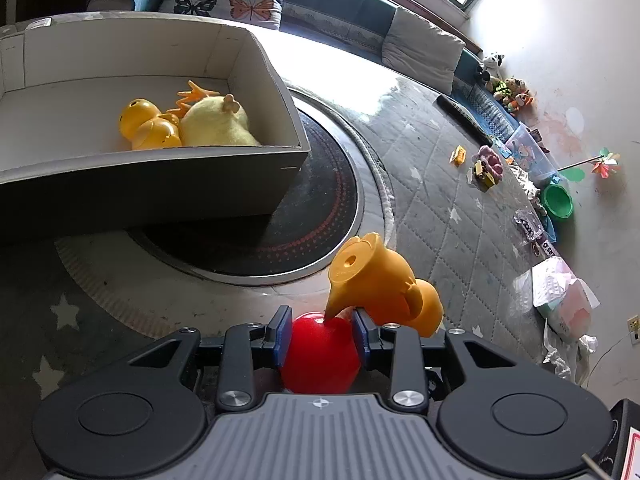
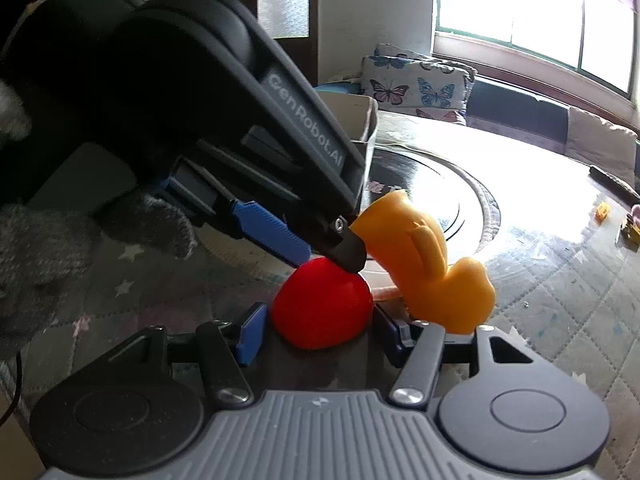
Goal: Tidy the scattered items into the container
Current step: 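Close the left gripper around the red ball, then lift the red ball with the left gripper and carry it toward the box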
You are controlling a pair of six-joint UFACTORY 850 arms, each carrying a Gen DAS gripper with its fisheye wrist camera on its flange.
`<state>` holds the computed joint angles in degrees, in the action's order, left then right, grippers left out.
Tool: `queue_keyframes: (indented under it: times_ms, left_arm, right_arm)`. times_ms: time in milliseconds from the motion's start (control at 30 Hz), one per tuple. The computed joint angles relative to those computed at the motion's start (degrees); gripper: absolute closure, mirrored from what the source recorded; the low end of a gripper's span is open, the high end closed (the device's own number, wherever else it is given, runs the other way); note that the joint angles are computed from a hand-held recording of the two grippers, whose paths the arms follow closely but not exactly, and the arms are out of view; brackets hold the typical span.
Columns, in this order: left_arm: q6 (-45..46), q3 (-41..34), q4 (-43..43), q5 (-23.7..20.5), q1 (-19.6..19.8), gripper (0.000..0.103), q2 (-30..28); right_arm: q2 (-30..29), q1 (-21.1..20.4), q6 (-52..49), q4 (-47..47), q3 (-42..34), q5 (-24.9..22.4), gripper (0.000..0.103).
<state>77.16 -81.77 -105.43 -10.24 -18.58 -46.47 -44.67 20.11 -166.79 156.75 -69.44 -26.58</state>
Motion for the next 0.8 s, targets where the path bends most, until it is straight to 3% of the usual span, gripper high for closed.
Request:
queue_keyframes:
  times_ms: [233,800]
  left_arm:
    - [4.4,0.6,-5.3,-1.2,0.5,0.067,0.5]
    - [1.7,1.8,-2.7,-0.8,0.5,0.067,1.1]
  right_arm:
    - [0.0,0.1,-0.6,0.0,-0.2,0.2,0.046]
    - [1.7,0.6,-0.8,-1.4,2.4,-0.3,0.044]
